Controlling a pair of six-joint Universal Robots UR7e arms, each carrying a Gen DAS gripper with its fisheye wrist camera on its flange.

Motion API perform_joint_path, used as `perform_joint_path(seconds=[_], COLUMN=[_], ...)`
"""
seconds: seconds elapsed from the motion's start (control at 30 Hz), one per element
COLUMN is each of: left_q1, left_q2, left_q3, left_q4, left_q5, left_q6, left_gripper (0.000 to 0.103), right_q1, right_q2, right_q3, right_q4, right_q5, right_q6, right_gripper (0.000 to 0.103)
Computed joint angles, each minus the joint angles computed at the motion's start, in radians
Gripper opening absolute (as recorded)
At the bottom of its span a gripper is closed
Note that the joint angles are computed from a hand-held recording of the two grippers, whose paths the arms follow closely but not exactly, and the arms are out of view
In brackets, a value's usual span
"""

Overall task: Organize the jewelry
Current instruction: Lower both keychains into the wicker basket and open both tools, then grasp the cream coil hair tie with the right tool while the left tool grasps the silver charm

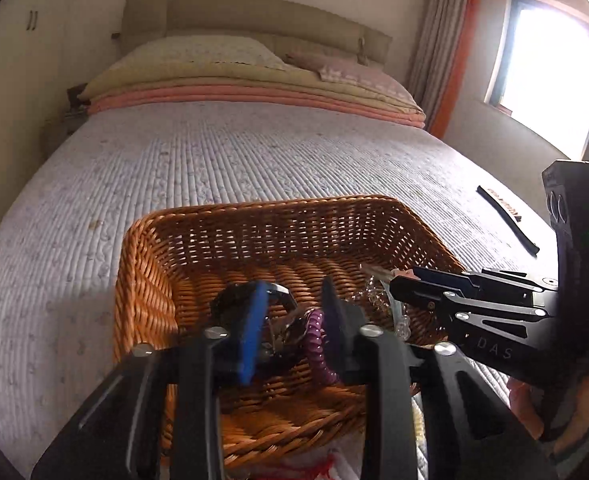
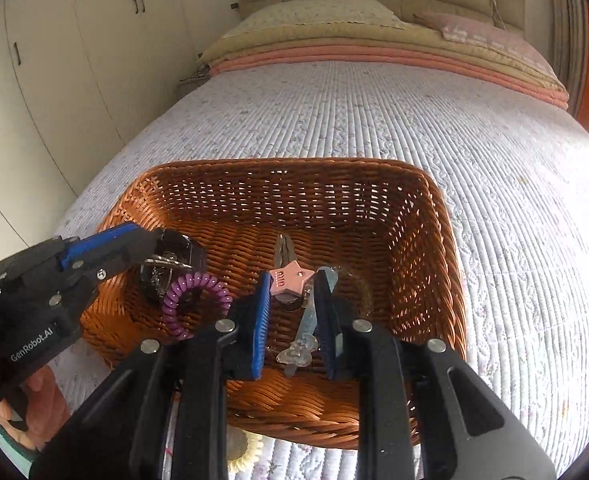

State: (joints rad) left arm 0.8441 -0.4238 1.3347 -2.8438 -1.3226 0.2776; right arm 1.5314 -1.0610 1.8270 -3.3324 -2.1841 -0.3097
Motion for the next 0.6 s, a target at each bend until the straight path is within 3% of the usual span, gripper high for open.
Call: perform_joint_path(seconds=[0.03, 0.17, 0.37, 0.5, 0.6], left_q1=[0.001, -0.001, 0.001, 0.004, 0.008], left_q2=[-0.017, -0.114, -0.264, -0.334, -0.363], left_q3=[0.024, 0.140, 0.314, 0.405, 0.460], left_q4=[-0.024, -0.097, -0.178, -0.210, -0.225], left_q5=[-0.006, -0.034, -0.049, -0.050, -0.052], left_q6=[0.002, 0.005, -0.031, -0.069, -0.083], left_gripper=[0.048, 0.048, 0.049, 0.049, 0.049], right_q1=[-0.005, -0.002, 0.036, 0.080, 0.088], right_q2=[-0.007, -0.037, -0.097, -0.108, -0.124], right_q3=[0.005, 0.037, 0.168, 0.256, 0.318], right_q4=[0.004, -0.021, -0.122, -0.215, -0.232], right_q5=[0.013, 0.025, 0.049, 0.007, 0.011], right_q6=[0.010, 0.023, -0.014, -0.049, -0.028], right_gripper=[0.021, 0.040, 0.040, 0.040, 0.040])
